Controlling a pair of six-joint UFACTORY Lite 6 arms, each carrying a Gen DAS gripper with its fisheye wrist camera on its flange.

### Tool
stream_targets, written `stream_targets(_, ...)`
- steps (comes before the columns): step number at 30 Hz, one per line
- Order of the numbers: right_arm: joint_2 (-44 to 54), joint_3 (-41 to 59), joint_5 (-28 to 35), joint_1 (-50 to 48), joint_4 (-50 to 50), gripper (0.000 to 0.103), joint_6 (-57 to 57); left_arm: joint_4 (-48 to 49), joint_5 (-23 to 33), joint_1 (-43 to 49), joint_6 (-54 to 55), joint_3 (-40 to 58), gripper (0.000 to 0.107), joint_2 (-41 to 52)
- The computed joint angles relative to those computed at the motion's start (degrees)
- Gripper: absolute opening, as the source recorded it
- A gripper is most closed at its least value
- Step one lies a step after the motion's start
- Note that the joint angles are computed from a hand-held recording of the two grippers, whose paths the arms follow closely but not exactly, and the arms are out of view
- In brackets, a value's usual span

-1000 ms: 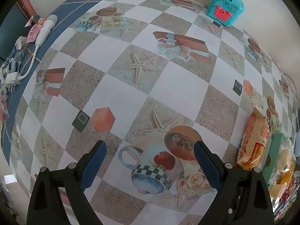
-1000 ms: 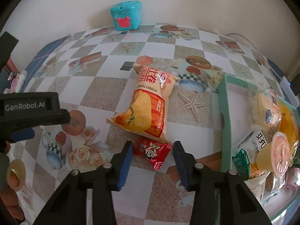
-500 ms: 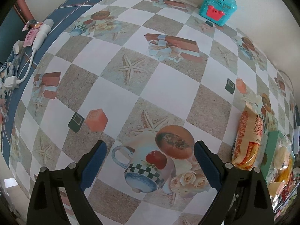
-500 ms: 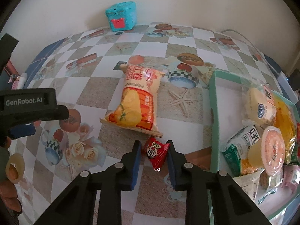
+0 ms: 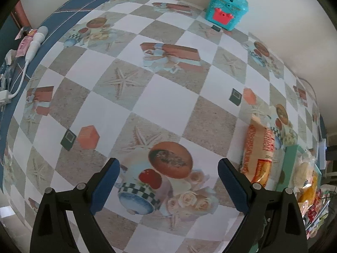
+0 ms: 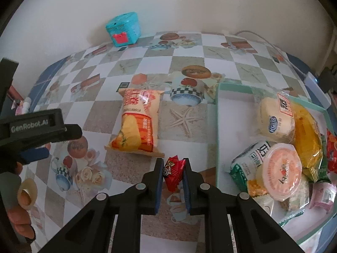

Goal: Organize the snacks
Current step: 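Grasp the red candy packet with right tool while left tool grasps printed bread roll bag, then carry bread roll bag into tray with left tool while right tool carries candy packet there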

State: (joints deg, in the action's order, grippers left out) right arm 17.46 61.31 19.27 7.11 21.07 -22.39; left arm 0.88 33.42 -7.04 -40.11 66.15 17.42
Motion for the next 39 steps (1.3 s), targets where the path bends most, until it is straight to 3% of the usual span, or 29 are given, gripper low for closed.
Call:
stream_targets(9,-4.14,1.84,0.69,-4.52,4.07,0.018,-2.82,-4.96,-4.20,-4.24,2.78,5.46,0.094,4.15)
stream_targets(20,-4.92,3.36,2.13,-7.58,8.12,0.018,-6.05,-6.07,-3.93,-8.38,7.71,18.69,0.091,14.69)
stream_targets(24,-4.97,3.45,2.16,-8.10,8.77,0.018,-6.80,-6.50,-4.05,-8.98,8.33,21.58,0.076,17.94)
stream_targets(27,-4.86,3.61,2.45,-8.48,9.41,0.018,-7.35,-6.51,-3.75,-9.48,8.18,22.37,0.072,18.98)
stream_targets(28,-4.86,3.61,2.45,-8.48,9.41,0.018,-7.35,-6.69,-3.70,-9.67,8.37,23.00,0.067,19.64)
stream_targets(29,-4.91,3.57,2.50,-8.50,9.46,0.018,-7.48,-6.77,-3.52,-9.85,8.46,23.46,0.052,20.07)
stream_targets(30,-4.93,3.54,2.46,-8.46,9.42,0.018,-7.34,-7.48,-3.34,-9.97,9.22,23.80,0.045,20.41)
stream_targets(39,-7.43,2.25,2.93,-9.19,8.96,0.018,-6.18,-6.30,-1.91,-11.01,8.33,24.19,0.036,19.69)
